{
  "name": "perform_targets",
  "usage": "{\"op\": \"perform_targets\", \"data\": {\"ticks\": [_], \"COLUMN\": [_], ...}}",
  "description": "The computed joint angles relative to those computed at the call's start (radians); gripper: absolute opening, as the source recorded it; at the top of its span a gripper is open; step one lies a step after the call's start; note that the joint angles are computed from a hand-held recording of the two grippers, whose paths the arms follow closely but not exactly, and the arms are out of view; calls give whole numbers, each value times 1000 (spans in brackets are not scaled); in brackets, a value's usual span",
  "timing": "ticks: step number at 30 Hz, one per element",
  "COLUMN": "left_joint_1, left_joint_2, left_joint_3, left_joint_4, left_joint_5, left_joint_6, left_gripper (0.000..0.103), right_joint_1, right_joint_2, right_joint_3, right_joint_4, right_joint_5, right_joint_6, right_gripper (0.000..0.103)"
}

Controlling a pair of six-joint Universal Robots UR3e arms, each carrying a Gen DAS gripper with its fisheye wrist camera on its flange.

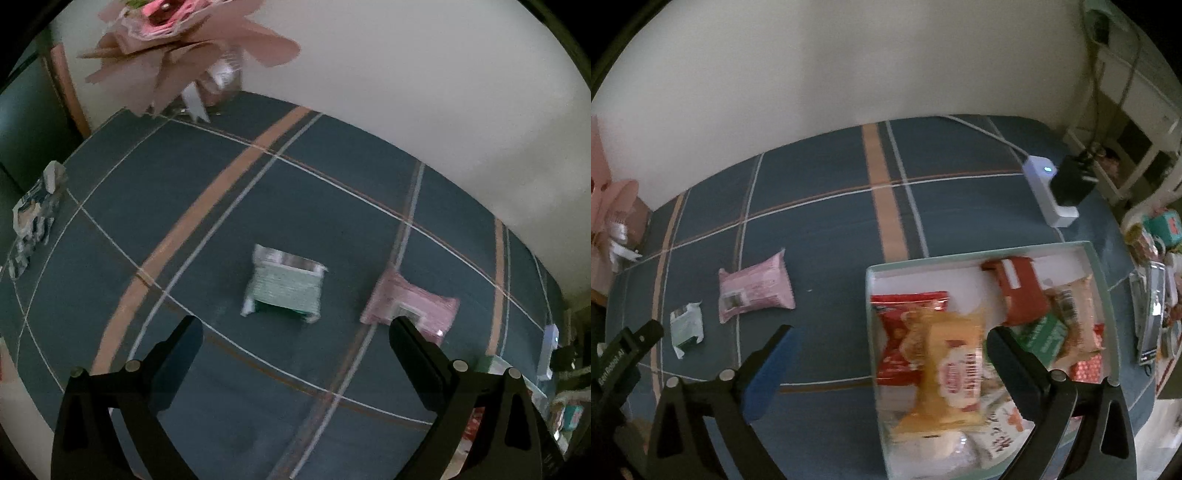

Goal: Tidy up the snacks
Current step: 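Move both tools back over the pale green pack and pink bar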

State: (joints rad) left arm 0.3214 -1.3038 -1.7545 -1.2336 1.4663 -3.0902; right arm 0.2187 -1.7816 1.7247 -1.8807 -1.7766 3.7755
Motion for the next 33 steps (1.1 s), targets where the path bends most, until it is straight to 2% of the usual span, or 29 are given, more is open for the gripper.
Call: {"op": "perform_targets", "data": {"ticks": [10,18,24,33], "left_joint_1": [130,176,175,98], "left_joint_2": [-27,-61,-88,-160], "left_joint_3": [3,9,6,0], "left_joint_4": [0,12,27,88], "left_joint_5": [-29,-48,-68,-49], "left_joint_6": [54,76,81,68], "left_gripper": [101,101,101,101], "right_joint_1": [127,156,178,189], "right_joint_2": [186,254,297,382], "right_joint_3": [-107,-124,-114,-121], "right_joint_4": [-61,-136,-259,-355], "right_joint_5": [-7,-4,-13,4], "right_joint_6": [37,43,31,6], "right_gripper": [103,103,103,103]}}
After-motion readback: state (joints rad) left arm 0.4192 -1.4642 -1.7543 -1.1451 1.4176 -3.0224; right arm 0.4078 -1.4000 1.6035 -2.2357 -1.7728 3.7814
